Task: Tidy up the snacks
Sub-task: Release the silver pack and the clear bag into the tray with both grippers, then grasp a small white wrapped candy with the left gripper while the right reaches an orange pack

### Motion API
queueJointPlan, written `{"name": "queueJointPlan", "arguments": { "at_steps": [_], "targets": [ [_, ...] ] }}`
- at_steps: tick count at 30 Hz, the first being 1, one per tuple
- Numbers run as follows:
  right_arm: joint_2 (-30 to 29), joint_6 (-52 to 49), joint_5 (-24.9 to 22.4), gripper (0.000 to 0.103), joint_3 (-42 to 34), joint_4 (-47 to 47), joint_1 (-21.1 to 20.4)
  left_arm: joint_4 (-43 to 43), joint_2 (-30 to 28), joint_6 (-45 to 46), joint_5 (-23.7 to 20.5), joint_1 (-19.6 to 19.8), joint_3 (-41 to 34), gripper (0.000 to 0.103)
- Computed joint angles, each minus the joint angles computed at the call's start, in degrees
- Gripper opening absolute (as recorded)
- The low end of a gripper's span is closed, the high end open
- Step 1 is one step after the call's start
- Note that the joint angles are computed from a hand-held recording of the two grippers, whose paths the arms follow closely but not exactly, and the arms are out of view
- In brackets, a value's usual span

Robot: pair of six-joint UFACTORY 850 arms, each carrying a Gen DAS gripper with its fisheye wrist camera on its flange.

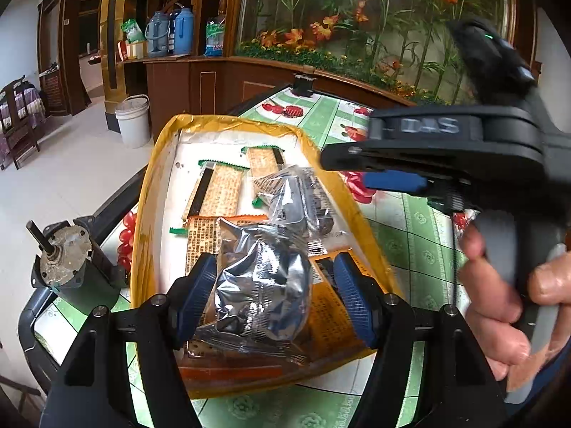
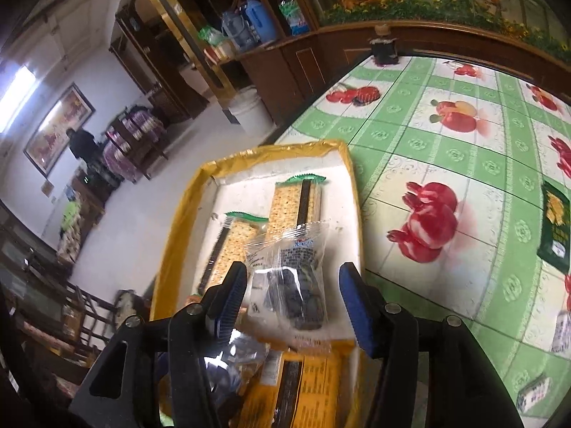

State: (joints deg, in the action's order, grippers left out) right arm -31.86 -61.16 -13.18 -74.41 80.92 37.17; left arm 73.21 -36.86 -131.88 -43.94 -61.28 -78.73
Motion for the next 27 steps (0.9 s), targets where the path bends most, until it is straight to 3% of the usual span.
{"name": "queueJointPlan", "arguments": {
  "at_steps": [3, 8, 13, 17, 22, 27],
  "targets": [
    [3.9, -11.9, -1.3, 0.057, 4.8, 12.6, -1.3, 0.7, -0.1, -0.1, -0.1, -0.4, -0.7, 0.068],
    [11.0, -25.9, -3.8, 0.057, 13.8, 26.0, -4.1, 0.4, -1.9, 3.4, 0.8, -1.0, -4.3, 0.068],
    [18.0, -32.2, -7.2, 0.057, 22.8, 31.1, -9.7, -1.6, -4.8, 10.8, 2.1, -2.0, -9.3, 0.068],
    [23.8, -36.6, -9.5, 0.057, 30.5, 35.6, -16.9, -4.8, -7.7, 18.9, 7.1, -2.0, -14.2, 0.068],
    [28.1, -38.7, -13.4, 0.057, 37.4, 37.6, -24.7, -15.6, -13.6, 36.7, 14.9, -1.1, -24.2, 0.067],
    [29.3, -39.0, -17.5, 0.057, 41.3, 37.7, -29.5, -28.8, -22.5, 59.2, 12.1, -1.0, -39.2, 0.067]
  ]
}}
